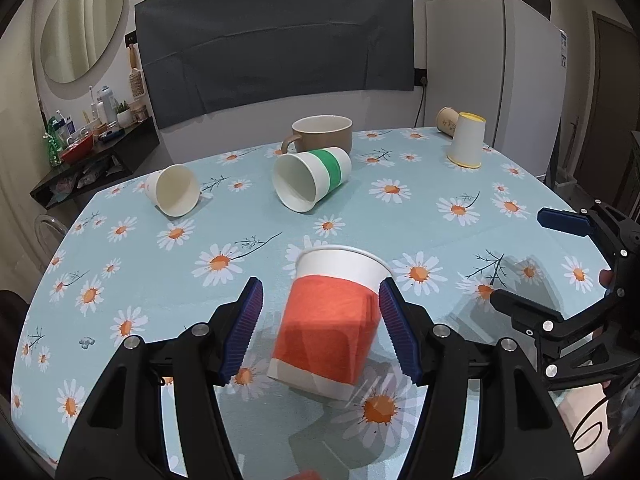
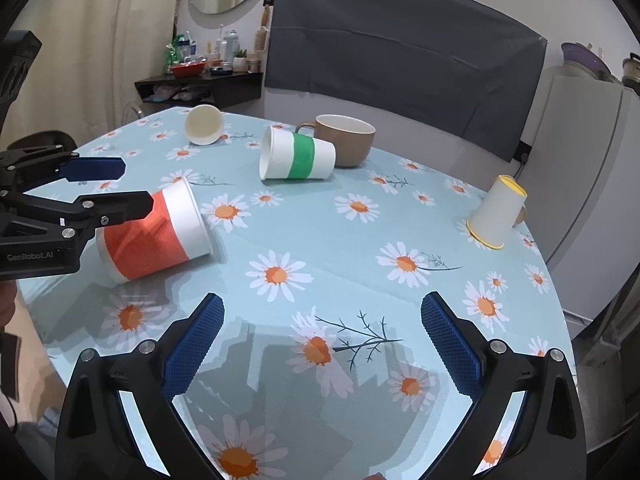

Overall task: Flip cup upside down
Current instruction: 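Lift the cup with the left gripper and tip it onto its side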

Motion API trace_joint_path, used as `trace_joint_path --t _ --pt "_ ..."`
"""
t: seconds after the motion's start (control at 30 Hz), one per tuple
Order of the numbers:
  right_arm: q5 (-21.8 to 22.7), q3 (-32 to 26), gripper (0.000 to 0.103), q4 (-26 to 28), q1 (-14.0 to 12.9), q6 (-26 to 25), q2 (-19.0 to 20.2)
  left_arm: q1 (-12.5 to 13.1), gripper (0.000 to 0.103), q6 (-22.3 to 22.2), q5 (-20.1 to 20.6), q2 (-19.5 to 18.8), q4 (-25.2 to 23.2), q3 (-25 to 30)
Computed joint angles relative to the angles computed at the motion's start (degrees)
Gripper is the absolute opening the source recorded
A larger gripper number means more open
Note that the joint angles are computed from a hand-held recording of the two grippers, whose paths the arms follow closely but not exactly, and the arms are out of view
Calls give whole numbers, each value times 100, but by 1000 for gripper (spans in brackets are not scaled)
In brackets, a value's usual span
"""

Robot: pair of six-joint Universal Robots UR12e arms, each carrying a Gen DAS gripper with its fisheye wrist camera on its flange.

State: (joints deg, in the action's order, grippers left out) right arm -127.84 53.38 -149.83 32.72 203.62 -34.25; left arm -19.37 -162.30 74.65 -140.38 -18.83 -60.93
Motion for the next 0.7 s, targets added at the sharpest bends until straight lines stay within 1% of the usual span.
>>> trace_joint_path --t 0.1,0.13,0.3,0.33,0.4,0.43,0.47,0.7 --pt "35 -32 95 11 -16 16 21 17 61 9 24 13 61 -26" --pt "42 -66 95 32 -16 20 38 23 64 23 35 24 78 -44" --pt "100 -252 95 134 -15 5 134 98 78 31 37 78 205 -147" --pt "106 -303 95 162 -10 -8 159 115 83 25 38 88 229 -166" --pt "111 -407 95 217 4 -25 210 156 89 -1 10 100 262 -190" --pt "110 -452 95 244 13 -24 232 175 94 -33 17 106 280 -203" --pt "121 -491 95 263 18 -29 251 199 97 -58 5 113 317 -225" --pt "130 -792 95 400 78 13 408 345 97 -123 -50 104 510 -341"
